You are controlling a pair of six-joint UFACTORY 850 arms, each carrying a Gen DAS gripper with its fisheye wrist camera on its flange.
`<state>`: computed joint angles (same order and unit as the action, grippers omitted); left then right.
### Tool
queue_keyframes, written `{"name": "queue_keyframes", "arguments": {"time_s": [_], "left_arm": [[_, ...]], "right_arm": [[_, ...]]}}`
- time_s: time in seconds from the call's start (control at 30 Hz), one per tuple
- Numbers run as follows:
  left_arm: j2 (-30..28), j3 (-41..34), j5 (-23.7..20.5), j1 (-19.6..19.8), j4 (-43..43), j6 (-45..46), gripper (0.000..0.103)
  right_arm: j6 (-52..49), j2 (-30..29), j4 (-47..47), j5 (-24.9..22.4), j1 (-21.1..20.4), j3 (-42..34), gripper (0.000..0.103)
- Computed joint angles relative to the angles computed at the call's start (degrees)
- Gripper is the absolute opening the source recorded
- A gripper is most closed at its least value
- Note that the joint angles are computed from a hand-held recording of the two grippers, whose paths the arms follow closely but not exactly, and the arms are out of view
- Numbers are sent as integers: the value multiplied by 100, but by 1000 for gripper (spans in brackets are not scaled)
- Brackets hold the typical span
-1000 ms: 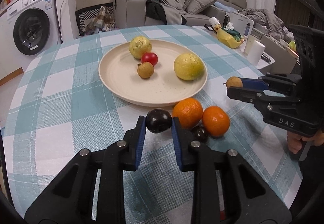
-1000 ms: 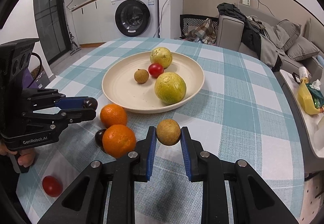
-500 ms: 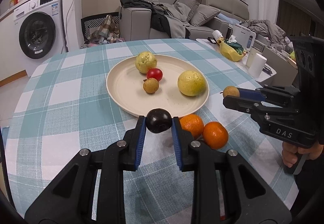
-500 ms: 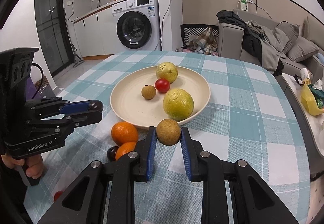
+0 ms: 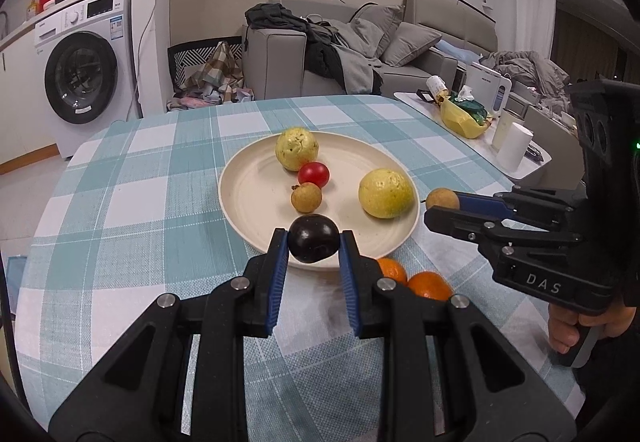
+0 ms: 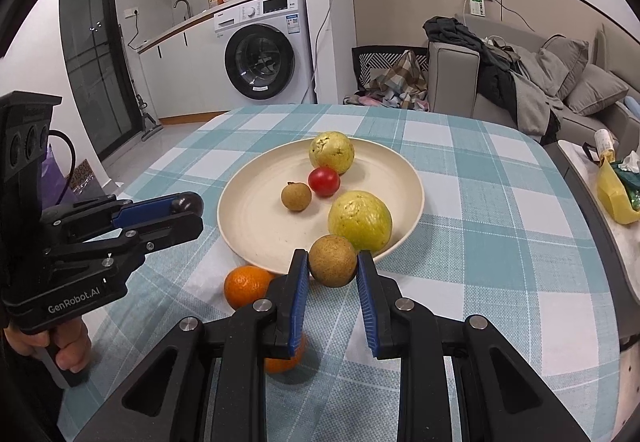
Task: Organize fruits
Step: 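Carry the brown fruit and dark plum over the plate with both grippers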
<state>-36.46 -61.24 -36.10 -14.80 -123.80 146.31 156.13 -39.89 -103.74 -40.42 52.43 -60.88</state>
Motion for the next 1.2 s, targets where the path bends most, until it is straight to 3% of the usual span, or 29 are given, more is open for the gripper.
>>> {"name": "queue_keyframes", "arguments": {"time_s": [0.67,1.2], "left_arm": [[-409,-557,270,-233,-529,74,23],[-634,-753,437,-324,-759,229,23]], "right_arm": [[852,-109,-377,54,-306,-110,25],[714,-272,-550,266,-360,-286,25]]}}
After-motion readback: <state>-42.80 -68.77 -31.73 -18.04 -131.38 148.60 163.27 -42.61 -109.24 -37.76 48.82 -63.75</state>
